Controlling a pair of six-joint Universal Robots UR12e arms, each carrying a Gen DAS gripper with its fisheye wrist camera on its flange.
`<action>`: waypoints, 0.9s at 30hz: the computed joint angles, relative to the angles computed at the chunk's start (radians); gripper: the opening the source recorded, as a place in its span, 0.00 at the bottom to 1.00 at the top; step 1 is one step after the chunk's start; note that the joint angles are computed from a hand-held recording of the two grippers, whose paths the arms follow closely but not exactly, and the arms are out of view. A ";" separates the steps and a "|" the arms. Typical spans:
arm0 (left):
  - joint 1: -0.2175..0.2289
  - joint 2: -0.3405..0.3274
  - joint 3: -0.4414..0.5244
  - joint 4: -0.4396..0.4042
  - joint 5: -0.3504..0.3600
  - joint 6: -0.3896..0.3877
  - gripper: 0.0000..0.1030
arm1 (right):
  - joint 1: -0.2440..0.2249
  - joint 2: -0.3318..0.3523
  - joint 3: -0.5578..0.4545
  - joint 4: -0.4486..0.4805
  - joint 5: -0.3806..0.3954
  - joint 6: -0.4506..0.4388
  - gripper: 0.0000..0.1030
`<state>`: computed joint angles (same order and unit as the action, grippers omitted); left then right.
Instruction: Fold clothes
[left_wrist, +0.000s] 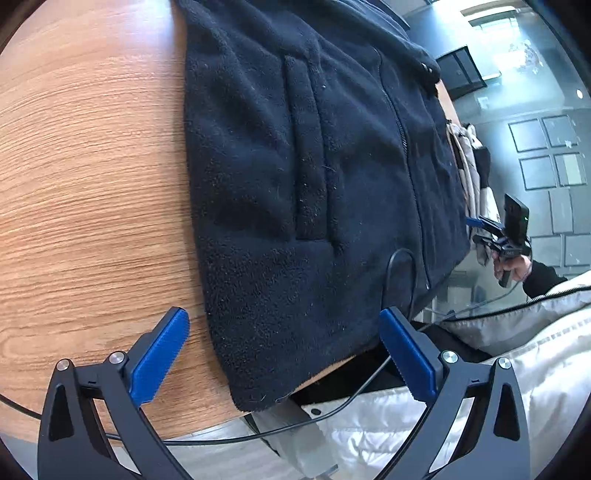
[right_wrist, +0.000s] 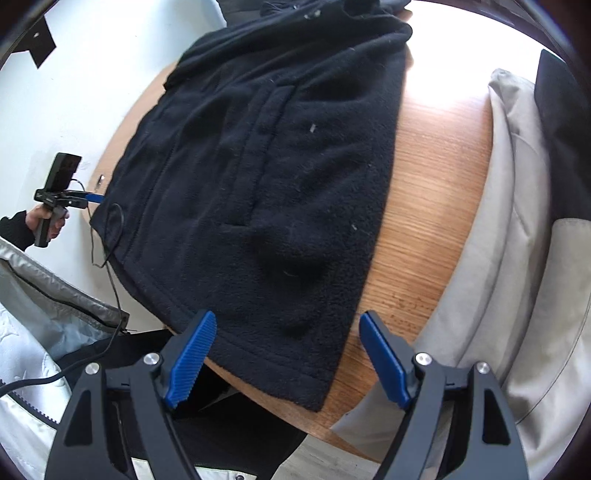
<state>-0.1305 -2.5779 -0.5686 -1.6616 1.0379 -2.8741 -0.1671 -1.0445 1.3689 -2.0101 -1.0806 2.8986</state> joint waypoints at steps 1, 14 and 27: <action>-0.004 0.008 -0.020 0.027 0.006 -0.015 1.00 | 0.001 0.001 -0.002 0.002 -0.006 -0.004 0.81; -0.017 0.008 -0.051 0.056 -0.024 -0.085 1.00 | -0.006 0.001 0.013 0.003 0.090 0.011 0.83; -0.015 -0.038 0.029 0.010 -0.025 -0.168 0.27 | -0.005 0.052 -0.059 0.150 0.173 0.064 0.15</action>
<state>-0.1455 -2.6155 -0.5397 -1.6520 1.0129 -3.0421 -0.1719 -0.9929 1.3096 -1.8606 -0.9080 2.9629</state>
